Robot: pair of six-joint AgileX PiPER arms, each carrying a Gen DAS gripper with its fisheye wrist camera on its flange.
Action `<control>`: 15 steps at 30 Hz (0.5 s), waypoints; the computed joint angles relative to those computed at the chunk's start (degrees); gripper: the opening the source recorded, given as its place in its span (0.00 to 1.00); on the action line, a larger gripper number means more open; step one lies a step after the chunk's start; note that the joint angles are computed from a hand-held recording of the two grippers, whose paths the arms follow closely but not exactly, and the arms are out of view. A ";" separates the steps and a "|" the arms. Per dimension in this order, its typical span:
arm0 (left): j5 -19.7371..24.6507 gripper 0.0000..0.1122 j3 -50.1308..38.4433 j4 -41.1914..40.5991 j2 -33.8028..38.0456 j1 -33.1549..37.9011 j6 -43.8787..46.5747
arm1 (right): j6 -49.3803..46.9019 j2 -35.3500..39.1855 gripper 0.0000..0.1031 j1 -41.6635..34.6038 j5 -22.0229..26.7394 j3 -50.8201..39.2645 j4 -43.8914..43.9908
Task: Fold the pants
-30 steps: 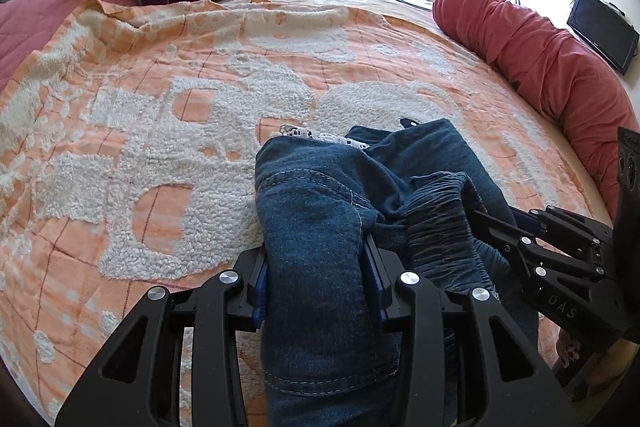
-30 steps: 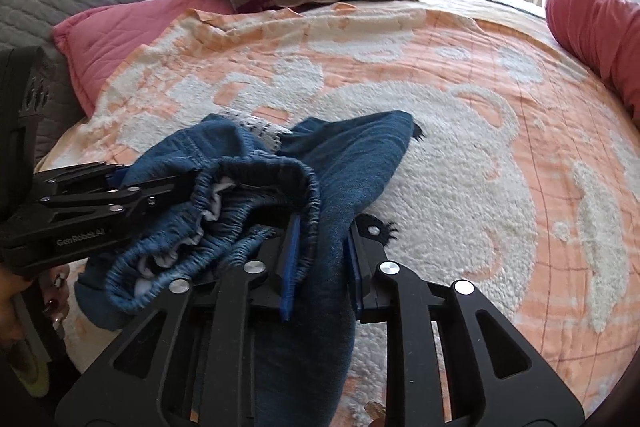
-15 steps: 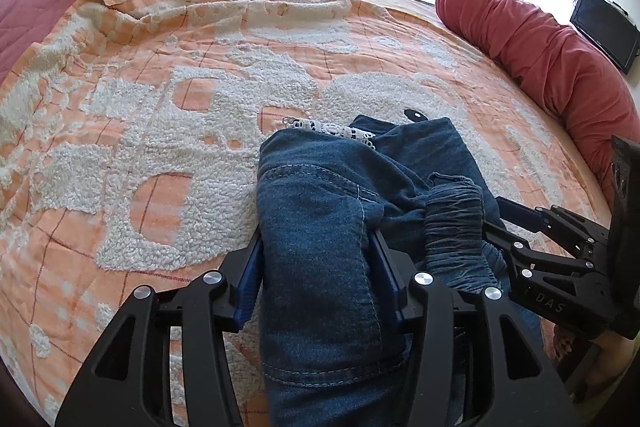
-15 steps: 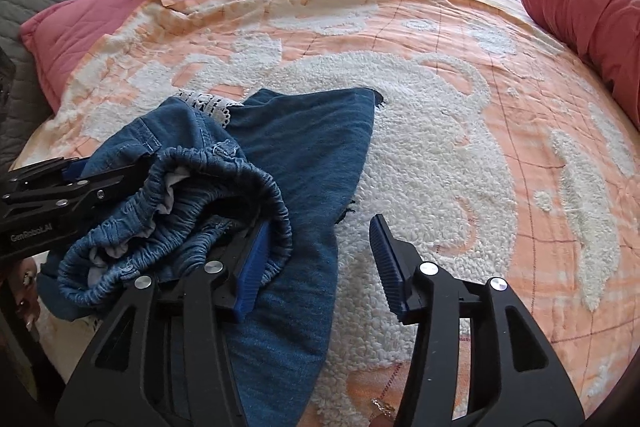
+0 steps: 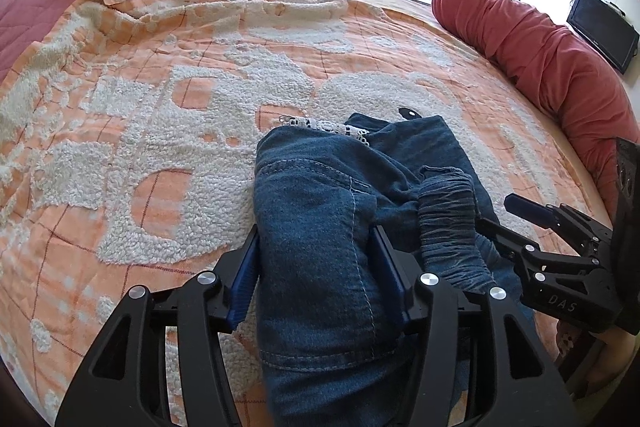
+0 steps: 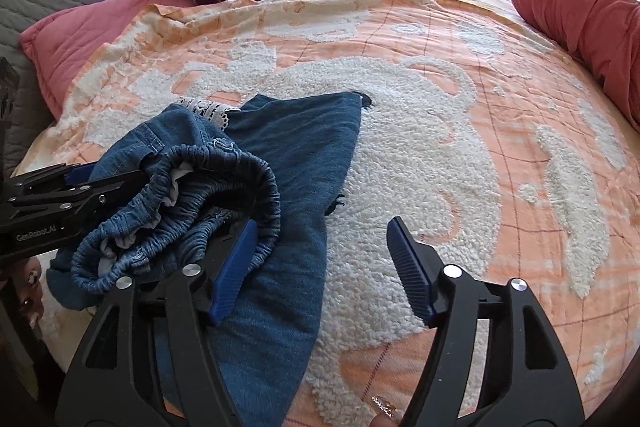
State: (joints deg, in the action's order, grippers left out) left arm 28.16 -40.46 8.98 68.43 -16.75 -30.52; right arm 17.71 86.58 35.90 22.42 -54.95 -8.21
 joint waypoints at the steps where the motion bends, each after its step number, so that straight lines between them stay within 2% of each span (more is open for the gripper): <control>1: -0.07 0.50 0.20 0.05 -0.38 0.02 0.01 | 0.57 -0.50 0.60 -0.11 -0.03 0.31 -0.28; 7: 0.26 0.52 0.71 -2.23 -2.25 1.58 2.12 | 2.86 -3.04 0.69 -0.15 0.07 1.83 -1.84; 10: 0.65 0.60 0.81 -1.51 -3.31 1.61 1.60 | 2.85 -4.35 0.74 -0.23 -0.14 2.66 -1.41; 13: 1.02 0.61 0.84 -1.68 -4.20 1.90 1.91 | 3.62 -5.79 0.80 0.10 -0.17 3.21 -1.91; 15: 1.32 0.66 0.98 -1.63 -4.95 2.07 1.87 | 4.82 -6.60 0.85 0.49 0.12 3.38 -3.08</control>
State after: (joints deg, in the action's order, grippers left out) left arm 29.48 -39.47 7.35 63.48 -14.68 -28.65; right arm 22.53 79.98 36.39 22.54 -51.57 -11.30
